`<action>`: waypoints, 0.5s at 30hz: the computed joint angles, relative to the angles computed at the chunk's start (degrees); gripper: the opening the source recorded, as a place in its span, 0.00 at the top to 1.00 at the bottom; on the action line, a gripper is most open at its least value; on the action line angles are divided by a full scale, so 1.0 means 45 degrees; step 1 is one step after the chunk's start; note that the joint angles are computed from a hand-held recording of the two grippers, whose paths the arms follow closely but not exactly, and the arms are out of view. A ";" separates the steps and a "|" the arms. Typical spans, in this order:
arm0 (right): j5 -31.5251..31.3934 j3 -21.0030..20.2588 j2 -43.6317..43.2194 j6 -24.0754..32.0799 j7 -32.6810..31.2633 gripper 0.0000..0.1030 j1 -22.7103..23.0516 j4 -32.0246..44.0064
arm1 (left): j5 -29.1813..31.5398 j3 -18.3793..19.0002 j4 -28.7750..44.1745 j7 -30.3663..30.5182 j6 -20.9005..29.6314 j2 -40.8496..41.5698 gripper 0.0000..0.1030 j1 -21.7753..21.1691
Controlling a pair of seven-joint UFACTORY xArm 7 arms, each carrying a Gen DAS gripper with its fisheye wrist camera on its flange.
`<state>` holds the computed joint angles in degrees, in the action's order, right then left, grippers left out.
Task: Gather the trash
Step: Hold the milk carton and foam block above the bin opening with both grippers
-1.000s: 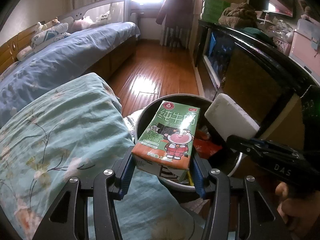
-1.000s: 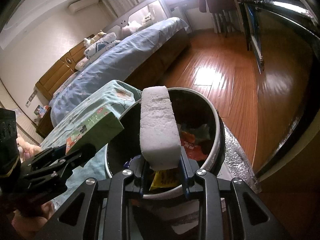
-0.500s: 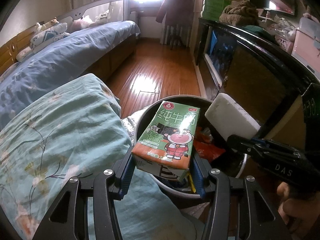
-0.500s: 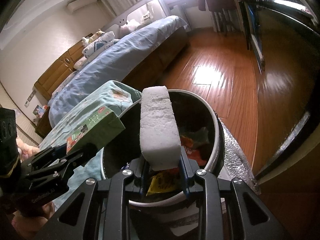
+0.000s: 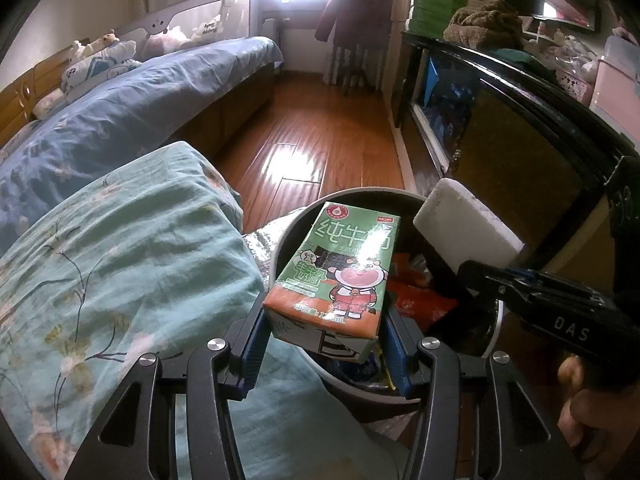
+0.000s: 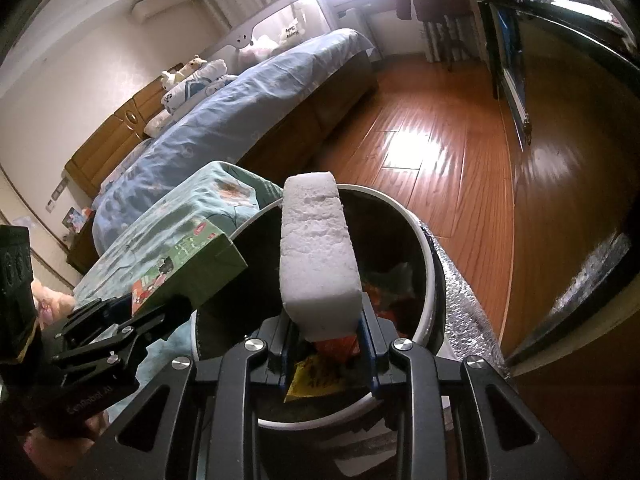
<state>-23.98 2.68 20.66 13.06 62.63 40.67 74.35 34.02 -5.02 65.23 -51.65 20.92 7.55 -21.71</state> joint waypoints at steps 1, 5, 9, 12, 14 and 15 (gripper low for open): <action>0.0006 0.0002 0.0000 0.0009 -0.0005 0.74 0.0001 0.0005 | -0.0038 -0.0006 0.0014 0.0005 -0.0002 0.0012 0.52 0.0004; 0.0002 -0.0023 -0.0003 -0.0014 0.0016 0.74 0.0011 0.0001 | -0.0179 0.0022 0.0094 0.0146 -0.0091 0.0116 0.52 0.0024; 0.0086 0.0052 0.0047 0.0037 -0.0122 0.74 -0.0050 0.0068 | -0.0190 0.0062 0.0078 0.0193 -0.0146 0.0126 0.52 0.0010; 0.0123 0.0040 0.0103 0.0022 -0.0161 0.74 -0.0047 0.0097 | -0.0207 0.0082 0.0087 0.0204 -0.0160 0.0142 0.52 -0.0004; 0.0111 0.0001 0.0103 0.0037 -0.0153 0.74 -0.0012 0.0106 | -0.0255 0.0078 0.0080 0.0242 -0.0170 0.0142 0.52 0.0000; 0.0123 0.0010 0.0106 0.0025 -0.0180 0.74 -0.0024 0.0103 | -0.0275 0.0080 0.0087 0.0253 -0.0162 0.0146 0.52 0.0000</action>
<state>-23.43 2.72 21.14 13.17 61.82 40.56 74.81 32.78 -4.66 65.62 -50.52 20.19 8.20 -21.71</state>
